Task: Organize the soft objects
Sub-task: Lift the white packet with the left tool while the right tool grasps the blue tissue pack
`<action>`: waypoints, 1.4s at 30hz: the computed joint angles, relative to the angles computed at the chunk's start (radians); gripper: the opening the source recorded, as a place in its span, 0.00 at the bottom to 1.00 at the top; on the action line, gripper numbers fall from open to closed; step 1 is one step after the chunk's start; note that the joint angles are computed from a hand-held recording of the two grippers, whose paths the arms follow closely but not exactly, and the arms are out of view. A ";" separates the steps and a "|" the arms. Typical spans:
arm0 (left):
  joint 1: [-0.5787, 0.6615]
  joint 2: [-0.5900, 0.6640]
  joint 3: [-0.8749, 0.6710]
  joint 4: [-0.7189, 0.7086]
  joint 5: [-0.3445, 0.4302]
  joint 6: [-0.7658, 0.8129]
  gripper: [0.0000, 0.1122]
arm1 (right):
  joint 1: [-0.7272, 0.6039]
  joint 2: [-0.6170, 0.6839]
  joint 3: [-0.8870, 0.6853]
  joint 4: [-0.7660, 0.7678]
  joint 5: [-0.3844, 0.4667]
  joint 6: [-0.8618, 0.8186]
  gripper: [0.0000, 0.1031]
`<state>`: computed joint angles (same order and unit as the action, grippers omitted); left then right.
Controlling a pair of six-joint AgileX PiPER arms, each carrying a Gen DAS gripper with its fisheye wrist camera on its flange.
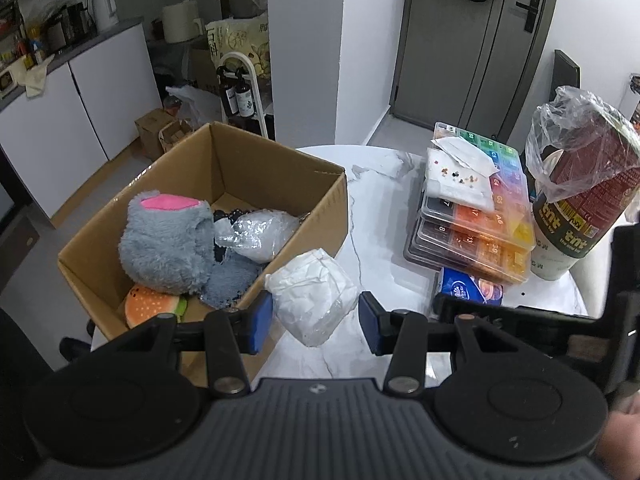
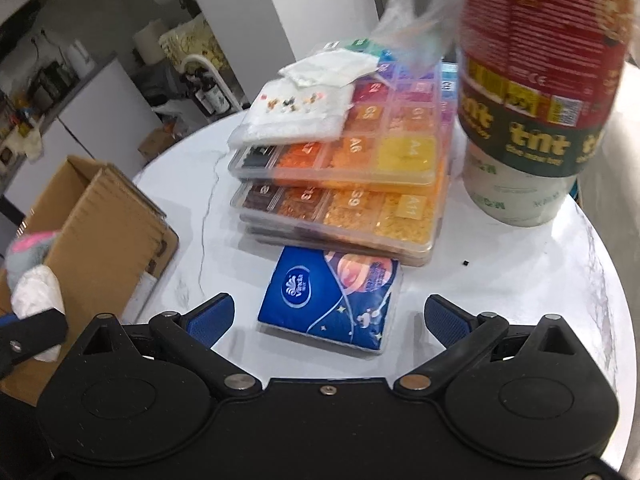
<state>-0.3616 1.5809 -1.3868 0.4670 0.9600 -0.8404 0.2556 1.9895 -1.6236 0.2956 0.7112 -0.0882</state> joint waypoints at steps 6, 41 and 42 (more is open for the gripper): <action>0.014 -0.023 -0.007 -0.036 0.005 0.029 0.41 | 0.018 -0.016 0.024 -0.082 0.010 0.012 0.70; 0.071 -0.057 0.000 -0.134 -0.010 0.153 0.41 | 0.047 -0.014 0.041 -0.256 -0.014 0.000 0.89; 0.070 -0.055 -0.001 -0.134 -0.009 0.154 0.41 | 0.045 -0.011 0.041 -0.255 -0.019 0.002 0.89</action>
